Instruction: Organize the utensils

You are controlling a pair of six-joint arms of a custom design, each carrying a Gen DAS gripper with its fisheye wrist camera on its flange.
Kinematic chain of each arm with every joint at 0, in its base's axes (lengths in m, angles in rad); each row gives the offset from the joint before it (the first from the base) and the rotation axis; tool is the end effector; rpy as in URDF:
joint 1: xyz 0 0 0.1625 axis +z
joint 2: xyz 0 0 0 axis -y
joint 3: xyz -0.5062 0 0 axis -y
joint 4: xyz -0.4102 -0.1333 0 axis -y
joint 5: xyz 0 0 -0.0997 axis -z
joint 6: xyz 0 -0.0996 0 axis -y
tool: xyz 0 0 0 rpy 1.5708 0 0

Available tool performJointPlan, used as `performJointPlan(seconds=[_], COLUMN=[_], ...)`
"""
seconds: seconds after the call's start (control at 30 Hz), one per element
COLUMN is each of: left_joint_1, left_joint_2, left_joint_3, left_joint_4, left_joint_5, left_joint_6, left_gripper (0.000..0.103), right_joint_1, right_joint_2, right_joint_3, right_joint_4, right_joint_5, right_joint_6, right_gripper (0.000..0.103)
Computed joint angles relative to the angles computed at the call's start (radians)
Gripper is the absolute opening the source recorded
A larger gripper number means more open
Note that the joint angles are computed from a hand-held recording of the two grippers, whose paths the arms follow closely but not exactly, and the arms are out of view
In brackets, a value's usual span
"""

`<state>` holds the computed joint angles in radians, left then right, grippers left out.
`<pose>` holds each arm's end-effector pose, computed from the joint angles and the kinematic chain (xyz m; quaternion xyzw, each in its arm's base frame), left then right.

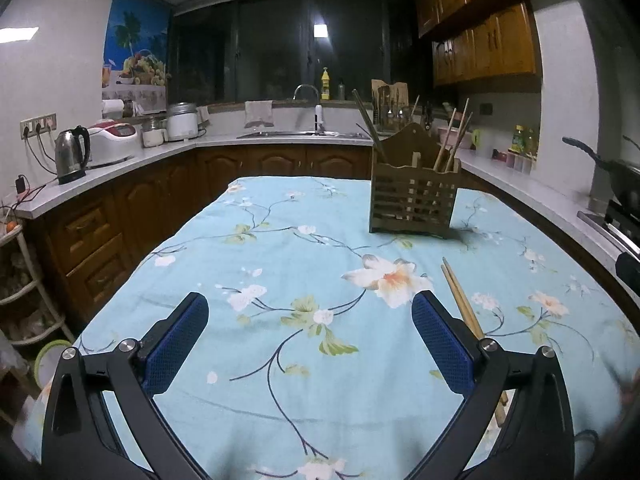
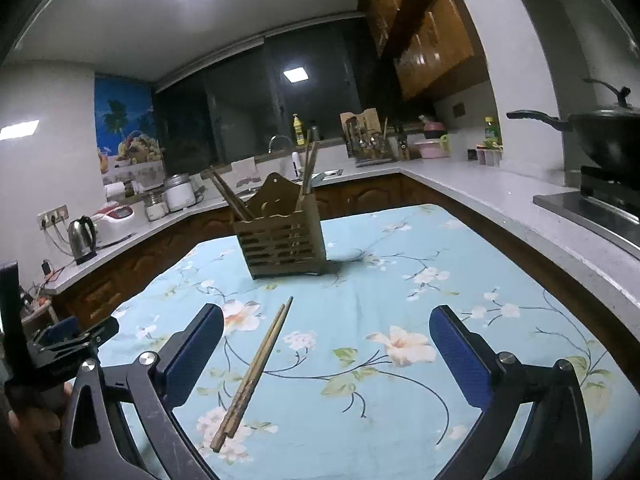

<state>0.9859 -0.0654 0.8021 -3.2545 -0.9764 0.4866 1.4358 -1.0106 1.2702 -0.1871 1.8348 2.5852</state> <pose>-0.3581 -0.8833 -0.0473 0.3196 0.7999 -0.4483 0.2389 0.0048 -0.7617 0.3796 0.0642 -0.7286 0.6025 0.3194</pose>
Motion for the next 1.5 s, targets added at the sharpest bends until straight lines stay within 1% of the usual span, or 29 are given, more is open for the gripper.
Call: performJointPlan(seconds=[0.17,0.47,0.63,0.8,0.83,0.87,0.9,1.0,1.07,1.17,1.3,1.37,1.5], left_joint_1=[-0.001,0.0,0.001,0.0,0.0,0.0,0.0,0.0,-0.002,-0.002,-0.002,-0.003,0.0], left_joint_2=[-0.027,-0.05,-0.059,-0.06,-0.06,-0.06,-0.06,-0.06,-0.058,-0.058,-0.05,-0.046,-0.039], left_joint_3=[0.046,0.078,0.09,0.094,0.094,0.094,0.093,0.093,0.089,0.088,0.073,0.066,0.048], left_joint_4=[-0.008,-0.023,-0.028,-0.031,-0.034,-0.034,-0.034,-0.032,-0.027,-0.016,-0.005,-0.001,0.017], left_joint_5=[-0.001,-0.017,-0.024,-0.022,-0.022,-0.023,-0.025,-0.03,-0.024,-0.028,-0.022,-0.019,-0.024], left_joint_6=[-0.019,-0.018,-0.023,-0.024,-0.022,-0.02,-0.02,-0.021,-0.018,-0.025,-0.018,-0.019,-0.03], left_gripper=[0.103,0.103,0.103,0.103,0.103,0.103,0.103,0.103,0.103,0.103,0.103,0.103,0.103], right_joint_1=[0.011,0.026,0.028,0.035,0.038,0.039,0.043,0.052,0.044,0.022,0.006,0.003,0.003], right_joint_2=[0.004,-0.002,-0.007,-0.025,-0.033,-0.047,-0.054,-0.05,-0.036,-0.006,0.043,0.052,0.042], right_joint_3=[-0.007,0.015,0.023,0.022,0.027,0.042,0.054,0.071,0.061,0.024,-0.053,-0.062,-0.043], right_joint_4=[0.037,0.03,0.036,0.087,0.094,0.093,0.077,0.004,-0.01,0.011,0.107,0.12,0.087], right_joint_5=[0.004,0.007,0.002,-0.021,-0.036,-0.069,-0.078,-0.043,-0.038,-0.049,-0.032,-0.03,-0.034], right_joint_6=[0.014,0.0,0.013,0.061,0.074,0.082,0.073,0.014,0.015,0.054,0.081,0.079,0.054], right_gripper=[0.103,0.103,0.103,0.103,0.103,0.103,0.103,0.103,0.103,0.103,0.103,0.103,0.103])
